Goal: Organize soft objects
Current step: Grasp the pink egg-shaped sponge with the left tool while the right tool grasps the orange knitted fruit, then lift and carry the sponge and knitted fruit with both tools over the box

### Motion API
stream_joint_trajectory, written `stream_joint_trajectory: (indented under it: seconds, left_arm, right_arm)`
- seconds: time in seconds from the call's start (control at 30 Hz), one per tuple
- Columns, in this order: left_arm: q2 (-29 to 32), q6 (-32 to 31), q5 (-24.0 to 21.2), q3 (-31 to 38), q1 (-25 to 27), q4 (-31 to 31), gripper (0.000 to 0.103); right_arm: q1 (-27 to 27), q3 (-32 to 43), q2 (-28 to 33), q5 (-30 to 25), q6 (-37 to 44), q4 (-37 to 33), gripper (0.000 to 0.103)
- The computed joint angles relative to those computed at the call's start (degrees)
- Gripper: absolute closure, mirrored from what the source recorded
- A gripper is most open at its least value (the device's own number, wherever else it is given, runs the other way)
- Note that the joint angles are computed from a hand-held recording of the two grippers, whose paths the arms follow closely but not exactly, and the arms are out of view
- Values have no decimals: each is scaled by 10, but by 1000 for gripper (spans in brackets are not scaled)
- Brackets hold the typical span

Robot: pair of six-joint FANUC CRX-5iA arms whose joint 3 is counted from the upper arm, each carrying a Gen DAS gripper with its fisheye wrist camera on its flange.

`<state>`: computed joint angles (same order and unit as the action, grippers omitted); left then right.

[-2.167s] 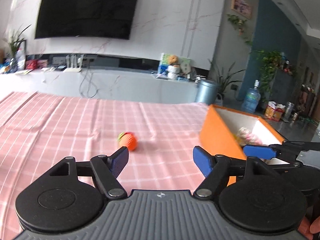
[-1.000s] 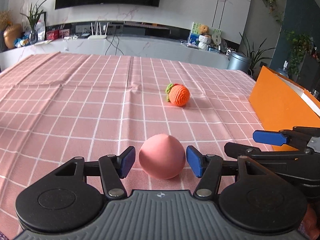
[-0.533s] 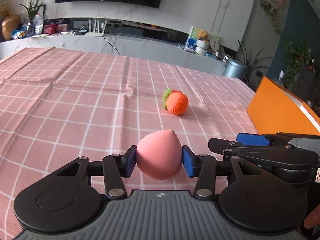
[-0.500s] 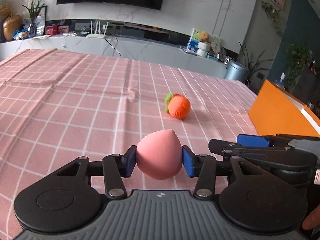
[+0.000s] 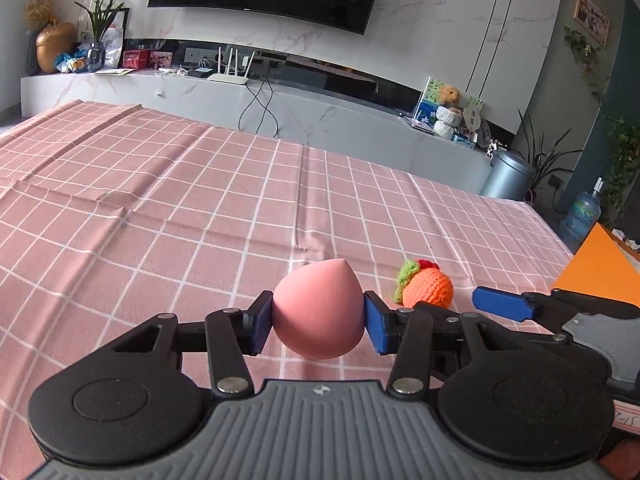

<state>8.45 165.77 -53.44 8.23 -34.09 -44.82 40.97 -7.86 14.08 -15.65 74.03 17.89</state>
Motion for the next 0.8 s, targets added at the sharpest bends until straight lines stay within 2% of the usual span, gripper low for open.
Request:
stream_joint_trajectory:
  seconds: [0.2, 0.27, 0.33, 0.5, 0.7, 0.8]
  left_arm:
    - [-4, 7, 7, -11, 13, 14, 49]
    - [-5, 10, 11, -14, 17, 19, 49]
    - [-5, 10, 13, -16, 18, 23, 49]
    - [-4, 13, 12, -15, 17, 24, 49]
    - [-2, 18, 0, -7, 8, 19, 49]
    - [-2, 22, -11, 1, -1, 18, 49]
  right_arm:
    - [-1, 60, 33, -40, 72, -80, 52]
    - [-1, 64, 39, -41, 69, -78, 54]
    - [-1, 64, 42, -40, 65, -72, 61]
    - [0, 66, 42, -42, 63, -76, 62]
    - [1, 30, 17, -28, 8, -23, 62]
    - [1, -7, -8, -12, -36, 33, 62]
